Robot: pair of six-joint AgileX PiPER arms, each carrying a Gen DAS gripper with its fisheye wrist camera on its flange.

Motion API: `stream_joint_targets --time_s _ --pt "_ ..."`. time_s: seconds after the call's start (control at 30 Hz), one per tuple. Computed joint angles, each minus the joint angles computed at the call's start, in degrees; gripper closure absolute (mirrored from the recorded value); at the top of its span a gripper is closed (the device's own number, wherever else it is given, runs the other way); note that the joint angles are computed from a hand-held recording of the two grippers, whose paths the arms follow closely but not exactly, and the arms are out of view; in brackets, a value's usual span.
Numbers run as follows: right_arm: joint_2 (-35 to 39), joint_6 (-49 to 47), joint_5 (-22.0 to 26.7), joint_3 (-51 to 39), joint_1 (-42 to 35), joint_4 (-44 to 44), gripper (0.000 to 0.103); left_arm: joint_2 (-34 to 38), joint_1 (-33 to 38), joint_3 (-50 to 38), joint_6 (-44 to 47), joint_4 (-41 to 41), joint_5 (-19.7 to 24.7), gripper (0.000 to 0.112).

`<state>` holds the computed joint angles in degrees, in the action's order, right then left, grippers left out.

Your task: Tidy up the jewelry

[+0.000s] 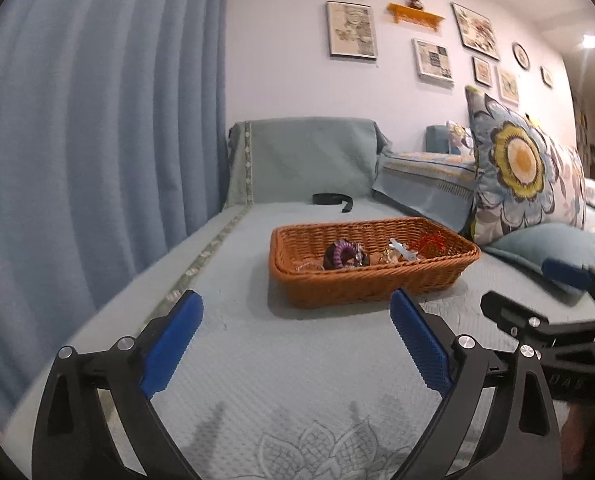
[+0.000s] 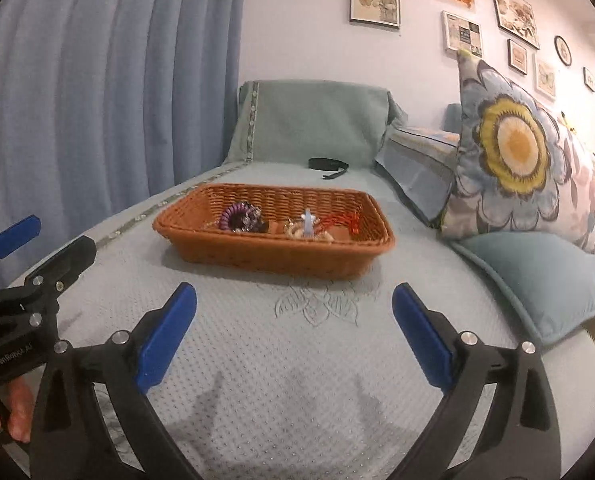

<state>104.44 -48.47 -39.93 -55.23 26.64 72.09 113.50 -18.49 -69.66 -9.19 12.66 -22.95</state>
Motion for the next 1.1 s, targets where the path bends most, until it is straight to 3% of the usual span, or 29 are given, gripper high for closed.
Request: stream_joint_targets --time_s 0.27,0.43,0.8,1.1 --pt "-1.3 9.5 -2.94 3.24 -0.54 -3.84 0.009 0.72 0.51 0.13 -1.95 -0.68 -1.38 0.02" --pt "-1.37 9.15 -1.13 3.13 -1.41 -4.67 0.009 1.06 0.38 0.15 -0.55 -4.02 -1.72 0.017" --pt "-0.32 7.06 -7.07 3.1 2.13 -4.69 0.009 0.86 -1.31 0.21 12.66 -19.16 -1.31 0.017" --pt "0.32 6.5 -8.06 2.38 2.33 -4.87 0.009 0.97 -1.0 -0.78 12.14 -18.85 0.46 0.017"
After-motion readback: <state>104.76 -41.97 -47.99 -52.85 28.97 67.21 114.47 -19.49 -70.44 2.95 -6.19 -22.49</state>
